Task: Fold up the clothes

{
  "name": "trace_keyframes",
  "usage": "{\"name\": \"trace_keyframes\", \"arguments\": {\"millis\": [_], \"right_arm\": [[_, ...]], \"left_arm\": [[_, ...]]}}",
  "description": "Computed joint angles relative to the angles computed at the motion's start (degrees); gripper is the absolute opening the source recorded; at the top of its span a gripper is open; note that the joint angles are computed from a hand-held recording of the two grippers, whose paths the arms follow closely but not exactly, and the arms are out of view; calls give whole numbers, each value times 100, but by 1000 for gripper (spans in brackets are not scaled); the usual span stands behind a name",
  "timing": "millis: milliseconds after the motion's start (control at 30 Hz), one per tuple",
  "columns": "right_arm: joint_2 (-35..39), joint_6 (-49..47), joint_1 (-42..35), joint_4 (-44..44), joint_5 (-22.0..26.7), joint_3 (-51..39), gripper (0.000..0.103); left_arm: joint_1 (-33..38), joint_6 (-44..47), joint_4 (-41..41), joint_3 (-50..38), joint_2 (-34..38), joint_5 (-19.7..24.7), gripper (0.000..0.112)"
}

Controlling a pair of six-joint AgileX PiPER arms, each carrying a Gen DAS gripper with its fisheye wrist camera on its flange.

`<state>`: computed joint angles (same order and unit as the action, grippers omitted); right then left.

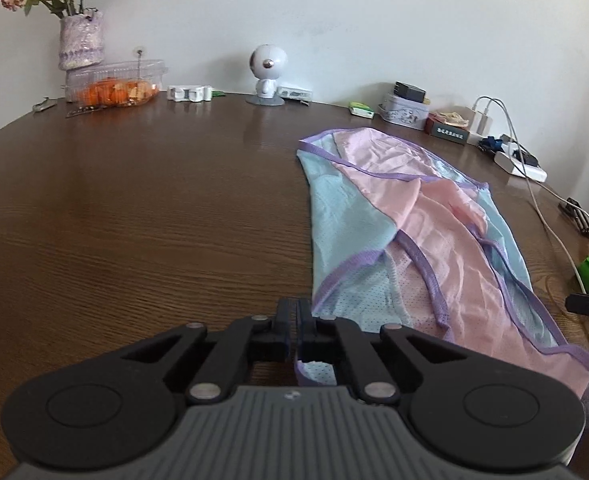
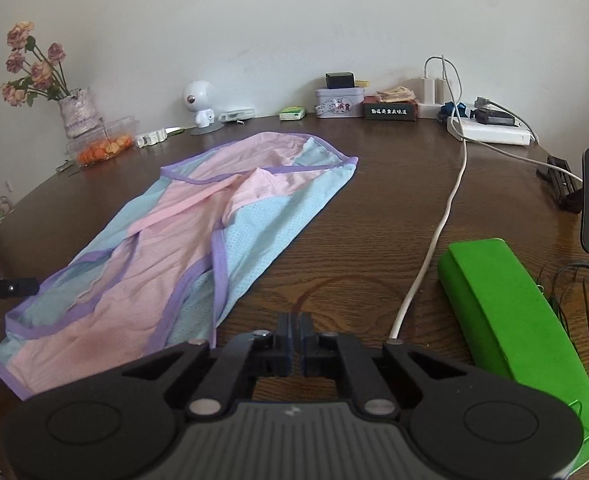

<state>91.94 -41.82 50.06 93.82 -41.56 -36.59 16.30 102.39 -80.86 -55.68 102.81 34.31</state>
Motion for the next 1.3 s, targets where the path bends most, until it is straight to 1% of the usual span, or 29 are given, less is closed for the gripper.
{"name": "trace_keyframes", "arguments": {"millis": [33,67,100,133,167,200,233,267,300,333,367,400,467,533,567,600,633,667,700,733,767,800,833,900,933,1000,1100,1233,1300], "right_arm": [[-36,124,61,-69,-97,63,31],[-94,135,154,-195,-175,115,37],[-157,116,251,-325,-250,163,40],[-220,88,346,-451,-322,207,40],[-303,28,437,-563,-340,230,40],[-335,-30,505,-618,-358,213,39],[-289,-94,572,-620,-491,142,38],[-229,-160,638,-619,-640,61,37],[-169,-228,699,-621,-786,-20,22],[-144,-390,726,-470,-888,-129,3],[-180,-415,685,-403,-844,-154,0],[-225,-418,633,-351,-774,-165,0],[-334,-365,606,-321,-675,-95,0],[-320,-397,657,-268,-671,-74,0],[-296,-335,686,-309,-683,-54,0],[-247,-58,777,-480,-851,17,7],[-212,449,899,-847,-1099,181,46],[-280,1004,912,-1360,-1119,407,80],[-411,1387,800,-1904,-909,588,97],[-465,1541,557,-2269,-517,603,103],[-490,1583,336,-2496,-143,555,103],[-397,1522,229,-2495,2,452,103],[-223,1359,212,-2331,-38,317,103],[60,1089,153,-2068,-78,105,103],[110,1092,120,-2020,-75,82,103],[228,1453,-27,-2226,-33,92,103],[345,1804,-189,-2522,-8,92,103],[419,2022,-166,-2713,-183,168,103],[280,2110,-13,-2675,-307,354,103]], "left_arm": [[76,32,-46,14,-43,119,10],[200,82,-27,-10,-58,413,17],[298,122,15,-37,-74,699,21],[358,212,5,-40,-99,922,28],[341,407,-106,9,-144,987,28],[268,670,-267,86,-207,892,29],[155,975,-459,180,-292,708,30],[50,1297,-676,282,-379,544,22],[-29,1398,-693,313,-450,439,4],[-38,1270,-508,273,-478,471,0],[-5,1135,-347,234,-494,576,0],[25,1091,-238,221,-517,659,0],[63,1293,-244,322,-591,633,0],[118,1029,-109,268,-517,684,0],[167,1007,-231,283,-461,734,8],[267,1145,-583,365,-402,859,26],[397,1393,-1040,481,-324,1085,95],[536,1474,-1268,518,-232,1385,103],[619,1417,-1267,444,-114,1661,103],[612,1153,-1037,268,-22,1757,103],[581,848,-765,82,51,1777,103],[500,596,-566,-42,81,1631,103],[426,482,-495,-84,92,1453,103],[314,527,-554,-74,113,1112,103],[259,528,-551,-73,123,935,103],[181,439,-398,-128,183,712,103],[185,477,-261,-133,239,644,103],[201,635,-292,-77,201,669,103],[200,612,-248,-75,178,671,103]]}}
